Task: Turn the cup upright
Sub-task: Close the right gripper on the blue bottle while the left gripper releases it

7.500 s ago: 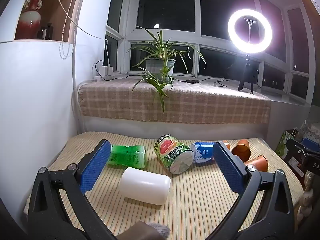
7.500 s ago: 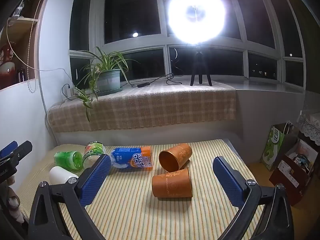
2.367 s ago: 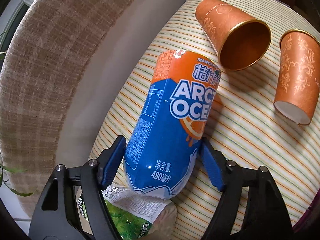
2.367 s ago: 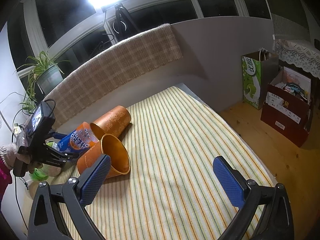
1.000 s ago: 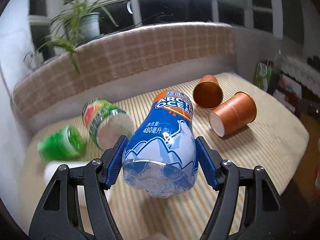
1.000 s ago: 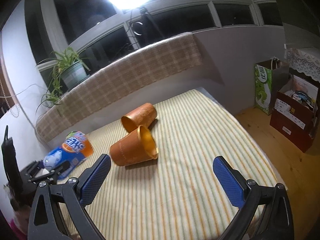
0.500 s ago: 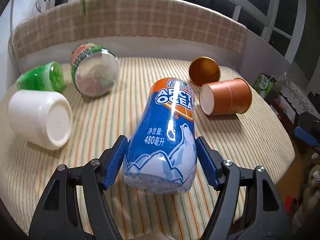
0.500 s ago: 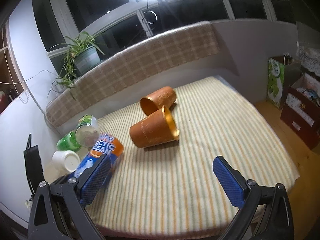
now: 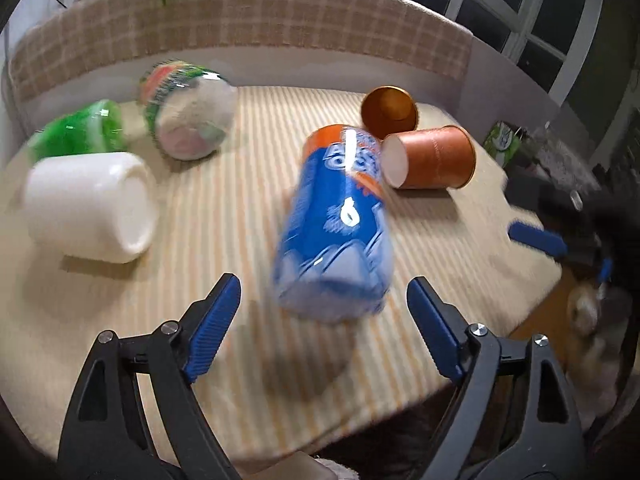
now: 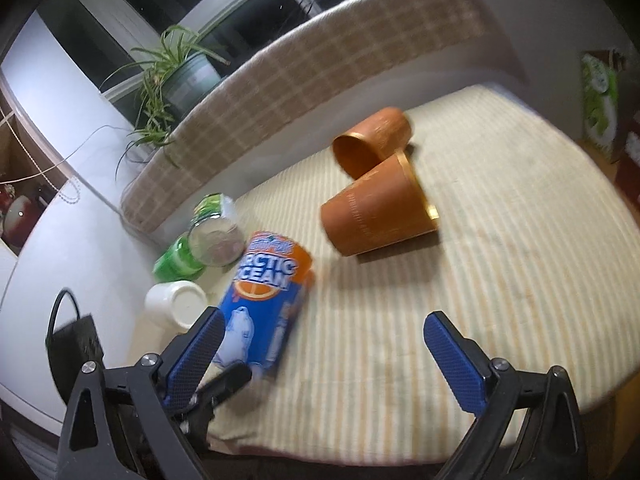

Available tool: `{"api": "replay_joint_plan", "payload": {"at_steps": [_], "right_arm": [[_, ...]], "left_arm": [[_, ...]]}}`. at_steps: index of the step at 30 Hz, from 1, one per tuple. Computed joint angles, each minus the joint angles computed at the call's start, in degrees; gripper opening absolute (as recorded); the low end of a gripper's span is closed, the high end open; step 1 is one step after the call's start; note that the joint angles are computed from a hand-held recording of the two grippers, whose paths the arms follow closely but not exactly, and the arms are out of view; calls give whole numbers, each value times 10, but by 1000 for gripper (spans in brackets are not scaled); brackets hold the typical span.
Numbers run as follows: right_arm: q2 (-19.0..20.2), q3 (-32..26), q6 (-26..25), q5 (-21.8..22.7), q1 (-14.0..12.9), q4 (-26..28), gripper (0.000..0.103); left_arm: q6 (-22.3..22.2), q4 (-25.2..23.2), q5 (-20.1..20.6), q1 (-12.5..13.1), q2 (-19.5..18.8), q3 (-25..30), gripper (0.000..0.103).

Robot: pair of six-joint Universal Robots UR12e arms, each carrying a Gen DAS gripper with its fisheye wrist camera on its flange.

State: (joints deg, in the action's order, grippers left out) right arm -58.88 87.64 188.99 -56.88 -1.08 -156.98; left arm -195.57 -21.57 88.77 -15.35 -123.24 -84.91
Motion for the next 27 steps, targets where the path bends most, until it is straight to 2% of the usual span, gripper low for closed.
{"api": "replay_joint_plan", "payload": {"at_steps": [4,9,12,18,27], "right_arm": [[18,-37,1,29,6,56,99],[48,-90,7,80,14,159,92],[62,-115,13,99,19,204,89],[79,-144,27,102,25,249,86],[102,-182,31,107,32,302,77]], "left_arm": [[1,6,17,4,23,-28,87],[3,14,67,4,42,-52,87],[-6,20,70,9,48,-64,87],[-42,37,48,22,56,-83,87],[-41,43,58,23,56,-82,87]]}}
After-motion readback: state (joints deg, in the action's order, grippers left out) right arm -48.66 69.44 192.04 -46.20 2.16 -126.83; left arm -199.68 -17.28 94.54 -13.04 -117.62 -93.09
